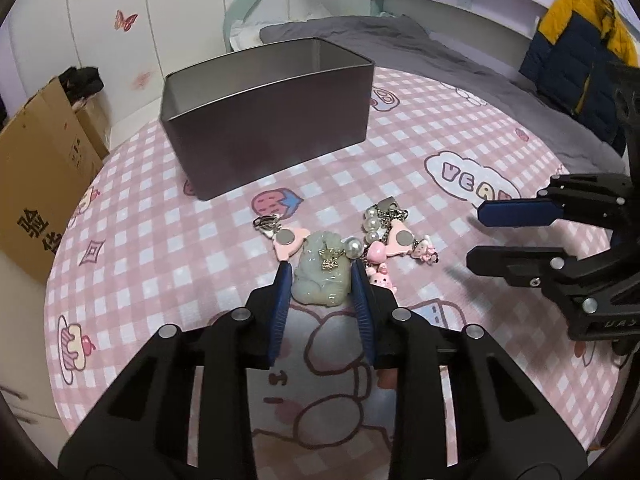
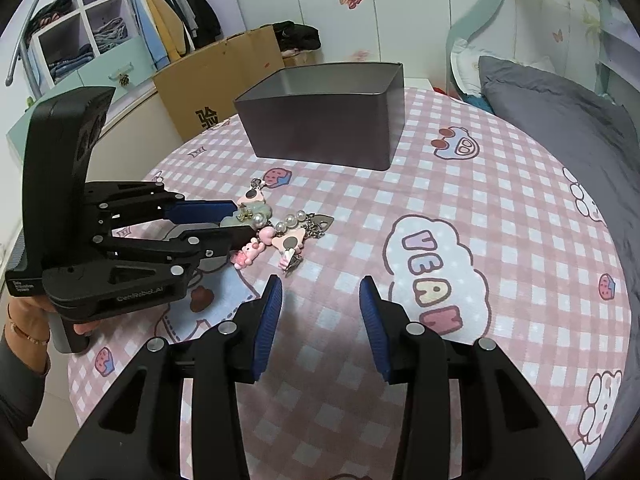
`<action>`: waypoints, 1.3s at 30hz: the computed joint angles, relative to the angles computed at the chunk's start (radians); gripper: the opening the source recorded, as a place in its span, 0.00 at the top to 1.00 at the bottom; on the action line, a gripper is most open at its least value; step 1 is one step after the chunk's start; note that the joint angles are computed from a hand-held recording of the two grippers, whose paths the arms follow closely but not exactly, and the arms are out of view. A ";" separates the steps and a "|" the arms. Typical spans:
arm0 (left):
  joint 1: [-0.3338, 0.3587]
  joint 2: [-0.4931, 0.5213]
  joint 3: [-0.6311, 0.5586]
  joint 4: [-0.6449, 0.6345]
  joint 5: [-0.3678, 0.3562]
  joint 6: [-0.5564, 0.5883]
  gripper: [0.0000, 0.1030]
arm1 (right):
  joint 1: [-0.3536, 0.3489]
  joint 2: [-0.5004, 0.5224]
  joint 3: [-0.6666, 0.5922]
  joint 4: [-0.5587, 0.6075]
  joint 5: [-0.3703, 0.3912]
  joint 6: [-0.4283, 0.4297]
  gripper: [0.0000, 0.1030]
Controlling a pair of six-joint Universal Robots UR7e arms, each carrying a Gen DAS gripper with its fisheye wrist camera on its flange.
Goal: Organize jewelry
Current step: 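Move the left tool to the pale green jade pendant and grasp it, then lift and carry the jade pendant with the left tool over the box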
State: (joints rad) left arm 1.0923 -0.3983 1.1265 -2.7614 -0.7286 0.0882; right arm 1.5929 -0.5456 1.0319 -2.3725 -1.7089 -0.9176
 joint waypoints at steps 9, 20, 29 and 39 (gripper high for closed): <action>-0.004 -0.074 0.111 -0.077 0.000 -0.034 0.71 | 0.024 0.028 0.021 -0.079 -0.041 -0.057 0.63; -0.009 -0.130 0.178 -0.150 -0.036 -0.036 0.74 | 0.049 0.057 0.028 -0.163 -0.112 -0.129 0.89; -0.011 -0.134 0.156 -0.168 -0.091 -0.038 0.74 | 0.055 0.013 0.033 -0.130 -0.052 -0.103 0.90; -0.006 -0.088 -0.018 -0.125 -0.146 -0.049 0.74 | 0.081 0.078 -0.190 0.023 0.057 0.011 0.90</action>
State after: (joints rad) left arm 1.0859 -0.4866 1.1088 -2.8861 -0.8742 0.0397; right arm 1.6739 -0.4673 0.8417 -2.3498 -1.6516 -0.9066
